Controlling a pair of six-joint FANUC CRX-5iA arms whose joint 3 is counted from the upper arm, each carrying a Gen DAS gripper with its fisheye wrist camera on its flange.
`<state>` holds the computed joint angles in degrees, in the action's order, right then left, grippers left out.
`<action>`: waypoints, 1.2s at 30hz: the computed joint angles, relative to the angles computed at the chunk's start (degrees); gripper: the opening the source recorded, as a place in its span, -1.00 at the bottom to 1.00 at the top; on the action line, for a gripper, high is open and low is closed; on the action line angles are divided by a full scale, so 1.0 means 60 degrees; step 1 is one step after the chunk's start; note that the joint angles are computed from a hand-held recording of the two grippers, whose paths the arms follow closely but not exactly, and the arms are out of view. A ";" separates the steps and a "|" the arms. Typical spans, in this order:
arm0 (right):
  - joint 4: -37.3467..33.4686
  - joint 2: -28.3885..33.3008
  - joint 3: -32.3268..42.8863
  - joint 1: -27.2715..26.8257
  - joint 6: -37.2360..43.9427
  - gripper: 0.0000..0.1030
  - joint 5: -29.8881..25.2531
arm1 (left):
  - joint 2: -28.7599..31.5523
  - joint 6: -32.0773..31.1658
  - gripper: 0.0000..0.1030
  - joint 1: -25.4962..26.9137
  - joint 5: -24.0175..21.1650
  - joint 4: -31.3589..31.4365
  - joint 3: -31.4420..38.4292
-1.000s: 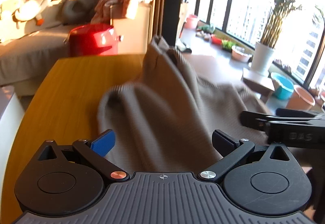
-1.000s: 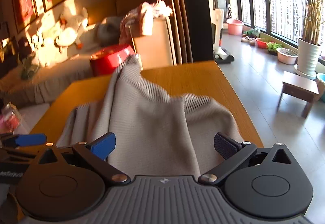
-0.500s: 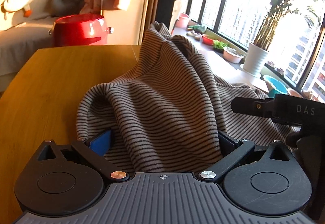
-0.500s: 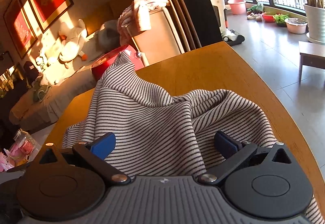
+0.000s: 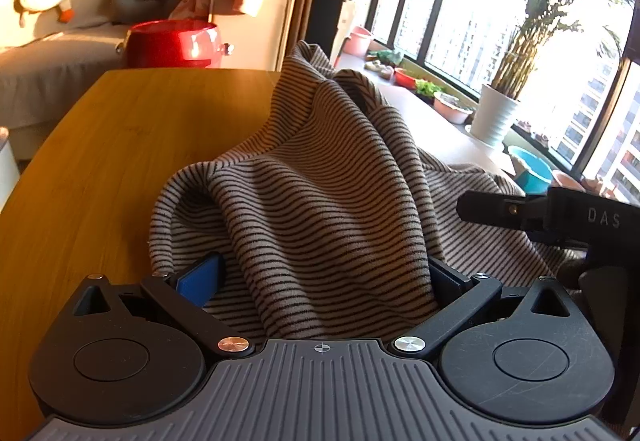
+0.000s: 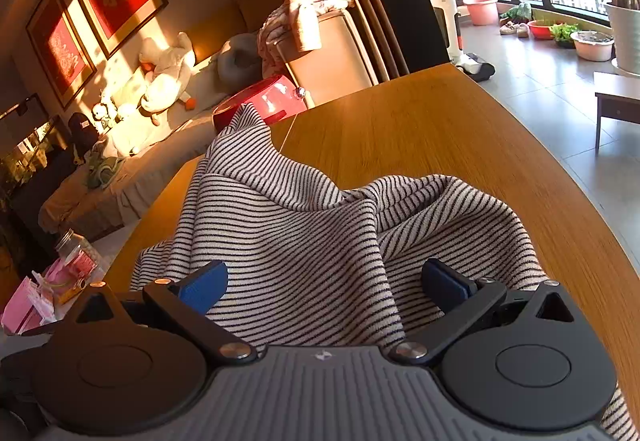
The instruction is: Fold clothes
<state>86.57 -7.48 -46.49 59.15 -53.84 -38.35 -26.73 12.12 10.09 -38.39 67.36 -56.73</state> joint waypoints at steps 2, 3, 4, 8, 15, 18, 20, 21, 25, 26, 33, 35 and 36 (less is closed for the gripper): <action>-0.0138 -0.0017 0.0003 0.0180 0.0023 1.00 -0.0135 | -0.0001 0.0047 1.00 0.0134 -0.0158 0.0106 -0.0022; -0.0230 -0.0003 0.0033 0.0239 0.0072 1.00 -0.0192 | 0.0011 0.0059 1.00 0.0198 -0.0239 0.0164 -0.0026; -0.0321 0.0012 0.0064 0.0298 0.0121 1.00 -0.0248 | 0.0024 0.0071 1.00 0.0262 -0.0319 0.0221 -0.0030; -0.1093 0.0110 0.0362 0.0467 0.0969 1.00 -0.0343 | 0.0099 0.0229 1.00 0.0502 -0.0658 0.0008 0.0087; -0.2387 0.0519 0.1058 0.0779 0.2771 1.00 -0.0745 | 0.0694 0.0432 1.00 0.1252 -0.2025 -0.1161 0.0923; -0.2217 0.0486 0.0990 0.0734 0.2519 1.00 -0.0673 | 0.0738 0.0844 1.00 0.2131 -0.3089 -0.1518 0.1193; -0.2234 0.0502 0.1009 0.0729 0.2534 1.00 -0.0672 | 0.0519 0.0716 0.99 0.2587 -0.3330 -0.1533 0.1138; -0.2246 0.0511 0.1021 0.0725 0.2549 1.00 -0.0671 | 0.0429 0.0678 0.97 0.2802 -0.3436 -0.1577 0.1113; -0.2018 0.0422 0.0892 0.0607 0.2378 1.00 -0.0488 | 0.0363 0.0948 0.59 0.3037 -0.3631 -0.1861 0.1113; -0.1871 0.0371 0.0813 0.0552 0.2224 1.00 -0.0409 | 0.0304 0.1003 0.57 0.2935 -0.3513 -0.1885 0.1083; -0.2043 -0.0071 0.0804 0.1619 0.3914 0.06 -0.1611 | -0.0049 0.0586 0.34 0.2040 -0.2838 -0.1686 0.1044; -0.2281 -0.0115 0.0993 0.1962 0.4783 0.06 -0.1686 | 0.0115 0.0782 0.33 0.1766 -0.2615 -0.1786 0.1170; -0.2389 -0.0086 0.1109 0.2036 0.5180 0.06 -0.1560 | 0.0219 0.0935 0.33 0.1614 -0.2475 -0.1855 0.1236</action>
